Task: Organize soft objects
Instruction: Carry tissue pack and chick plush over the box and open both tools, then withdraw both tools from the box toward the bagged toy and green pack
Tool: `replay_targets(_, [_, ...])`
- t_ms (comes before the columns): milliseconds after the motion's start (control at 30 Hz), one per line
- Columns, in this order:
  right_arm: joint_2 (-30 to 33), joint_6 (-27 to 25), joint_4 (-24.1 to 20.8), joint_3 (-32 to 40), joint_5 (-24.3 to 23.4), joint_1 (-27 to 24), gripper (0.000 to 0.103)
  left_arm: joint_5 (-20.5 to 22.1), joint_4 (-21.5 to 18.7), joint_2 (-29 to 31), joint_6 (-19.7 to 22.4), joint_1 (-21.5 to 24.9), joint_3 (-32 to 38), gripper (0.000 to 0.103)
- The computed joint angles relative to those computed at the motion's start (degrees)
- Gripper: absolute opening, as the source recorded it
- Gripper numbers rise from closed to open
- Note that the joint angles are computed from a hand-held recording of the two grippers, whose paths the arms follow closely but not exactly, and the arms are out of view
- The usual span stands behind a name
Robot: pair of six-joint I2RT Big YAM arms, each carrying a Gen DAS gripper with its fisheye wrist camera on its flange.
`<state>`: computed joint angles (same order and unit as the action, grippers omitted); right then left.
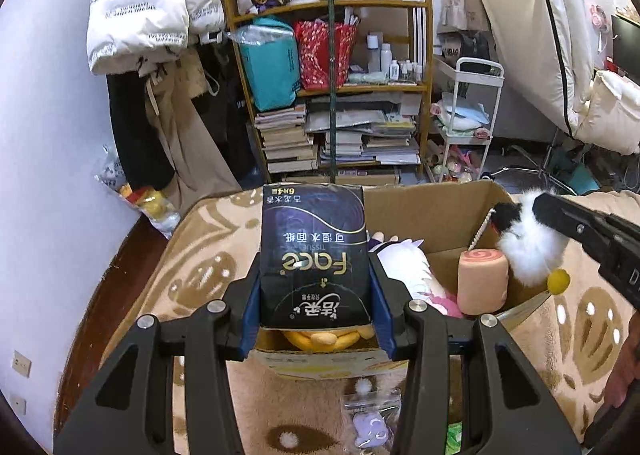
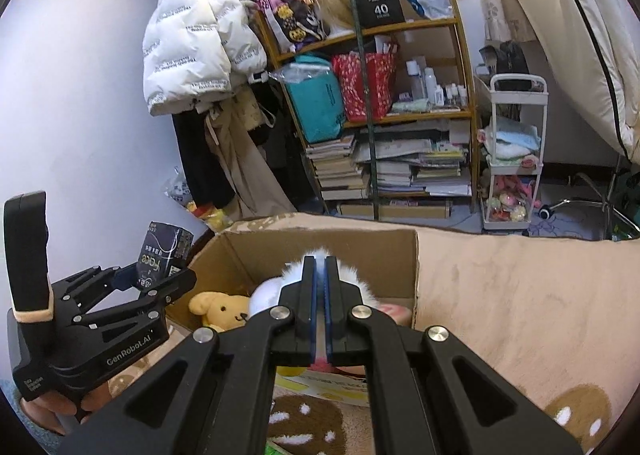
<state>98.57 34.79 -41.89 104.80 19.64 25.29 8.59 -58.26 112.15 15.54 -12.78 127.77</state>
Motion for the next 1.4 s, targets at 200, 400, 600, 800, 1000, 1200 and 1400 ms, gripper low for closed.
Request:
replay_targets(200, [0.90, 0.37, -0.59, -0.01, -0.51, -0.01, 0.004, 0.45, -0.48, 1.00, 0.15, 0.13, 0.38, 0.053])
replay_targets(400, [1.50, 0.41, -1.02, 0.38, -1.59, 0.19, 0.005, -0.09, 0.18, 0.17, -1.59, 0.48, -1.09, 0.066])
replay_targets(600, [1.48, 0.98, -1.56, 0.38, -1.95, 0.21, 0.005, -0.30, -0.74, -0.06, -3.75, 1.51, -0.95, 0.079])
replay_targets(800, [0.62, 2.32, -1.21, -0.57, -1.87, 0.07, 0.018, -0.61, -0.17, -2.62, -3.86, 2.57, -4.05, 0.088])
replay_targets(1000, [-0.52, 4.03, -0.97, -1.57, -1.98, -0.09, 0.051, -1.57, -0.71, -5.19, -3.25, 3.22, -7.11, 0.090])
replay_targets(1200, [-1.84, 5.40, -1.94, -2.68, -0.89, 0.63, 0.071, -2.49, -0.59, -7.55, -2.68, 3.86, -9.84, 0.091])
replay_targets(1400, [-3.67, 7.09, -3.22, -4.31, 0.82, 1.89, 0.095, -2.45, -0.89, -10.27, -2.22, 4.53, -12.79, 0.091])
